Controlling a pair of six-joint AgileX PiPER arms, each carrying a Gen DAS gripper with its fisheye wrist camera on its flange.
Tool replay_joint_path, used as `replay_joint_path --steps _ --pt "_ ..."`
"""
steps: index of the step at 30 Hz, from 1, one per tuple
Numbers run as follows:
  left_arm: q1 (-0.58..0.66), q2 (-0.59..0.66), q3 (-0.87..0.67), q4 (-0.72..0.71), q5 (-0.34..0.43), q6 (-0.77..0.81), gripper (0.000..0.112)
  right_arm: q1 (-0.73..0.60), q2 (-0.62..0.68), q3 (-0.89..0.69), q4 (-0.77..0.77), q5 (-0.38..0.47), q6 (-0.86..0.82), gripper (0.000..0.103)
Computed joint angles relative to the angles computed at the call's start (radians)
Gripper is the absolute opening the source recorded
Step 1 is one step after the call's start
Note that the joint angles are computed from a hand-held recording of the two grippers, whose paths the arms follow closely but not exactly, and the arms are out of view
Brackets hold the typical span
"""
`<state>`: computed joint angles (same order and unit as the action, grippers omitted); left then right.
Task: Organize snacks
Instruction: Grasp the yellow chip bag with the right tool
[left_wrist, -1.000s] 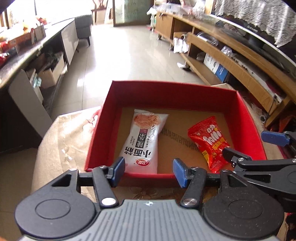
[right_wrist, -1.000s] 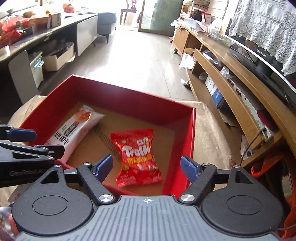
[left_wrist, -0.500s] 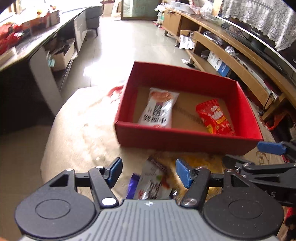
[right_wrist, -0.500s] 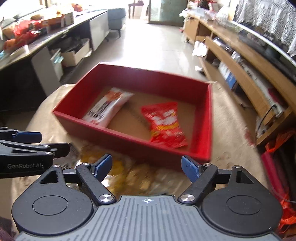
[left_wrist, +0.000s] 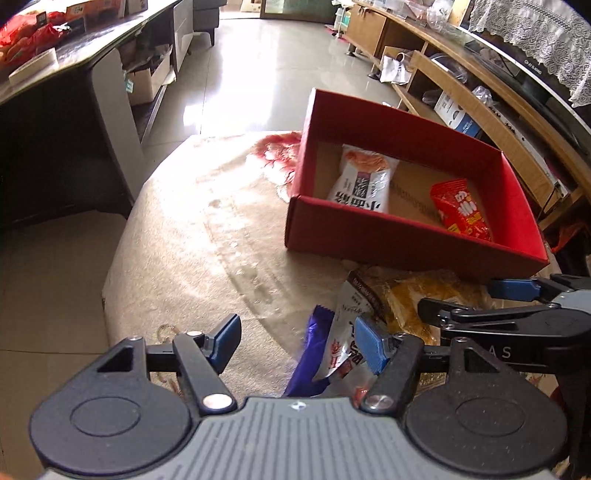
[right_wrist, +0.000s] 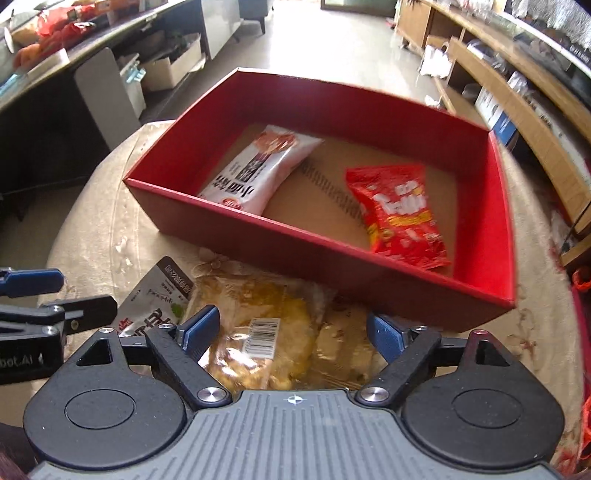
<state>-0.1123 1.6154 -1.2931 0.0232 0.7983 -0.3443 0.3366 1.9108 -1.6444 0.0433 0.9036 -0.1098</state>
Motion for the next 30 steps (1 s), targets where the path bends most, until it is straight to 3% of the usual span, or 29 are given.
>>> replay_joint_path --steps 10,17,21,30 --pt "0.019 0.001 0.003 -0.029 0.002 0.031 0.065 0.047 0.040 -0.015 -0.019 0.018 -0.021 0.096" --pt "0.025 0.007 0.002 -0.030 0.009 0.037 0.066 0.087 0.036 0.038 -0.109 -0.051 -0.005 0.081" --pt "0.019 0.007 0.001 -0.032 0.006 0.044 0.066 0.070 0.000 0.067 -0.093 -0.042 -0.029 0.075" --pt "-0.033 0.003 -0.001 -0.095 0.021 0.173 0.068 -0.016 -0.159 0.211 -0.026 -0.056 -0.059 0.072"
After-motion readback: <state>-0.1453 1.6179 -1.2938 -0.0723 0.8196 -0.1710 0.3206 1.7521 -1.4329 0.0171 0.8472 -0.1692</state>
